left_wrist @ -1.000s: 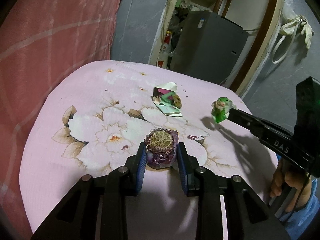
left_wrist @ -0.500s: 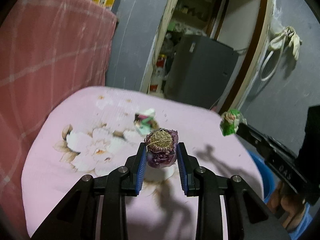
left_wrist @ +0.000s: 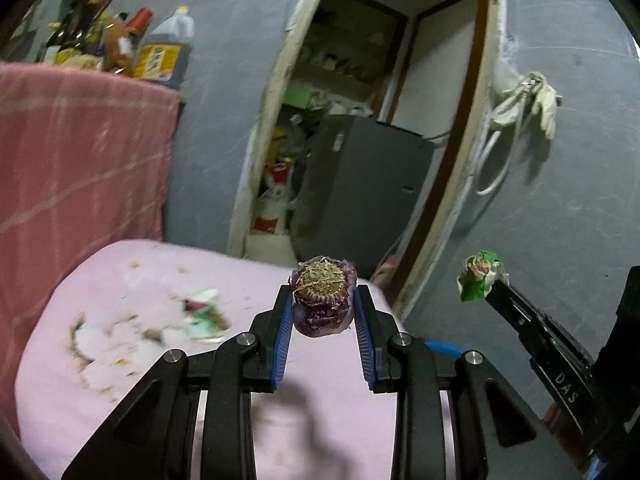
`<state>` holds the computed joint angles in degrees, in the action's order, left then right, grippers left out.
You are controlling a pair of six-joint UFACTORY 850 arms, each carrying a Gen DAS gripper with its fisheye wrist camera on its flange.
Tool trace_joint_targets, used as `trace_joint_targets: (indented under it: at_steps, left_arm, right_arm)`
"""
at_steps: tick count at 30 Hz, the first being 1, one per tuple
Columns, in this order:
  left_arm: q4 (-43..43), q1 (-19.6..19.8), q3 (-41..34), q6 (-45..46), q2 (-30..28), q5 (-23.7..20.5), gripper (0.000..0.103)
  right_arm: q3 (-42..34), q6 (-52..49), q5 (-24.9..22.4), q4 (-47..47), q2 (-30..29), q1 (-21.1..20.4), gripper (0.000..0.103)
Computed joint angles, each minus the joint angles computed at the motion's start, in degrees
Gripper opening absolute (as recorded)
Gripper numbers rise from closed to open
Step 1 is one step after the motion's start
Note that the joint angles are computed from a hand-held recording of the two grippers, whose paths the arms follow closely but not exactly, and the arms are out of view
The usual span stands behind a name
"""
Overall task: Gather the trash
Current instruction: 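Lift the onion skin and green wrapper toward the blue basin, then open both tools to drop the onion skin and wrapper into the basin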
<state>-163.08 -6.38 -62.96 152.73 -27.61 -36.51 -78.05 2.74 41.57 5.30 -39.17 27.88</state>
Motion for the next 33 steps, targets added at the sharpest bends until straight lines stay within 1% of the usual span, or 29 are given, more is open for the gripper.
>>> trace_joint_targets:
  at_steps: [5, 9, 12, 13, 18, 21, 24, 26, 28, 30, 33]
  left_arm:
    - [0.31, -2.96, -2.22, 2.03, -0.73, 0.45, 0.026]
    - [1.64, -5.27, -4.49, 2.26, -2.10, 1.24, 0.026]
    - [2.12, -6.91, -6.62, 2.92, -3.52, 2.70, 0.026]
    - [2.82, -7.57, -8.15, 2.48, -4.45, 4.04, 0.026]
    - [8.99, -9.17, -13.78, -4.50, -8.03, 8.99, 0.026]
    - [16.70, -9.83, -17.78, -12.04, -10.56, 12.50, 0.026]
    - [25.22, -10.32, -21.00, -20.84, -12.87, 15.66, 0.026]
    - [33.69, -10.37, -23.55, -29.82, -14.73, 17.45, 0.026]
    - [43.98, -10.50, -26.36, -41.06, -16.86, 19.23, 0.026]
    - [52.99, -10.53, -28.25, -50.68, -18.27, 20.29, 0.026]
    - [64.89, -11.10, -30.82, -63.07, -20.21, 23.57, 0.026]
  right_arm:
    - [3.53, -1.94, 3.67, 5.43, 2.17, -1.31, 0.006]
    - [5.54, -1.72, 5.07, 8.94, 3.31, -2.67, 0.006]
    - [5.78, -0.38, 4.36, 10.47, 3.48, -3.75, 0.006]
    - [5.59, 0.57, 3.54, 10.95, 3.40, -4.27, 0.006]
    - [5.21, 3.69, -0.25, 12.05, 3.07, -6.14, 0.007]
    - [4.86, 4.28, -2.33, 12.88, 2.75, -6.80, 0.007]
    - [3.74, 4.21, -6.03, 14.10, 2.14, -7.57, 0.007]
    - [2.64, 4.65, -9.19, 14.58, 1.40, -8.18, 0.008]
    - [1.34, 5.86, -12.54, 14.59, 0.47, -8.85, 0.009]
    - [0.49, 7.46, -14.77, 13.86, -0.14, -9.41, 0.009]
    - [-0.61, 11.54, -17.94, 11.06, -1.00, -10.28, 0.010]
